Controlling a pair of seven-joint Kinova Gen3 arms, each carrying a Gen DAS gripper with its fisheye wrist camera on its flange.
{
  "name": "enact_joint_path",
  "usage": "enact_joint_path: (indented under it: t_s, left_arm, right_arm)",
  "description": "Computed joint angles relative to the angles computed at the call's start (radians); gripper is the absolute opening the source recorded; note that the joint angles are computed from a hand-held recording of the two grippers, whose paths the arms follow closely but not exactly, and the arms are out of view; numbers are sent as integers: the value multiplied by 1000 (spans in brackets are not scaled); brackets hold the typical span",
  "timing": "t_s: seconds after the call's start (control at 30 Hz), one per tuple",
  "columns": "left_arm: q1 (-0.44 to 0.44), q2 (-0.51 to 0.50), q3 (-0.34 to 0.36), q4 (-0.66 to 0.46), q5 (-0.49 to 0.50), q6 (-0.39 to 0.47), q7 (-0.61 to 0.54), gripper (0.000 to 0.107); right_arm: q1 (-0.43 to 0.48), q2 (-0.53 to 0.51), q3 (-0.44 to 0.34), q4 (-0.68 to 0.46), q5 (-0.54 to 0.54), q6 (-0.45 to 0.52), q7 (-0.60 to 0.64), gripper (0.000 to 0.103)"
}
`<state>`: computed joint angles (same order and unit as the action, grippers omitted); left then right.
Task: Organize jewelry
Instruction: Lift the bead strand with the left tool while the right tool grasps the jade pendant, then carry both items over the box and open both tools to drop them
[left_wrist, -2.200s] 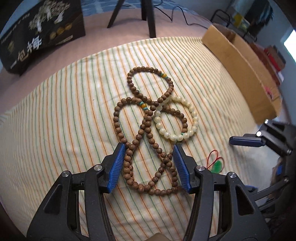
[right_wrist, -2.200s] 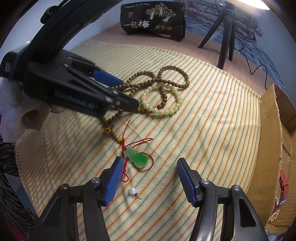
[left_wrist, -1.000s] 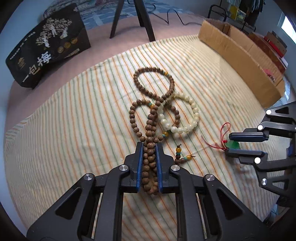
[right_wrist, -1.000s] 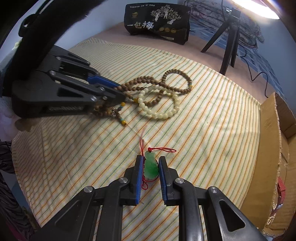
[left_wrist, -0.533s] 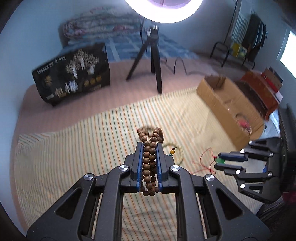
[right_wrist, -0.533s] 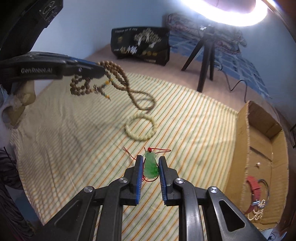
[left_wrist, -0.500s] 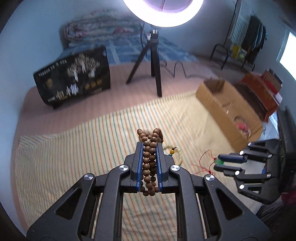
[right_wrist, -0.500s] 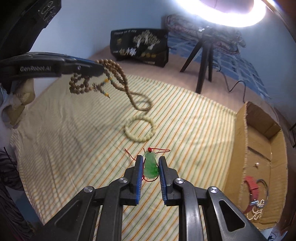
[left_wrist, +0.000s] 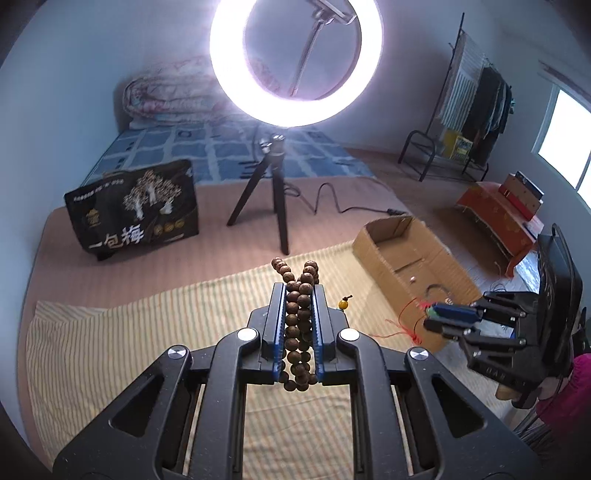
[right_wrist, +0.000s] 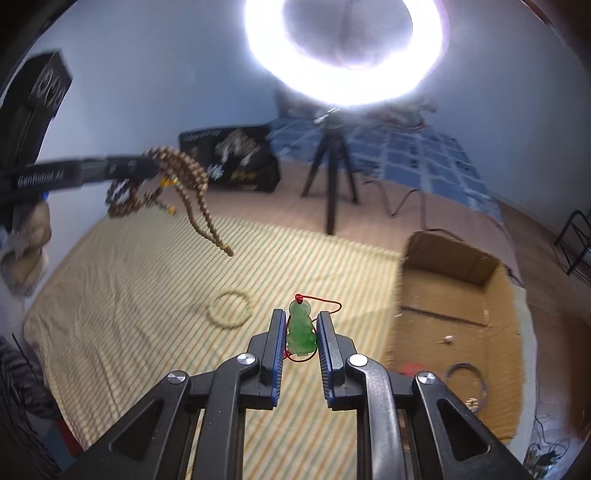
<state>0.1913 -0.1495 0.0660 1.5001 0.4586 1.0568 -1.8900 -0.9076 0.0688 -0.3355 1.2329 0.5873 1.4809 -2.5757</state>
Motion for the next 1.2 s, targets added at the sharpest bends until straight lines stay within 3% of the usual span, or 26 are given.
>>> enact_joint_path:
  t_s: [0.27, 0.53, 1.2]
  left_arm:
    - [50, 28, 54, -50, 6, -42, 40, 11]
    - [114, 85, 112, -99, -24, -108, 87, 11]
    - [291, 298, 200, -248, -186, -242, 243, 11]
  right_arm:
    - [60, -90, -25, 37, 57, 66, -64, 15]
    - [174, -163, -70, 90, 37, 91, -72, 15]
    - [403, -263, -85, 220, -73, -7, -6, 15]
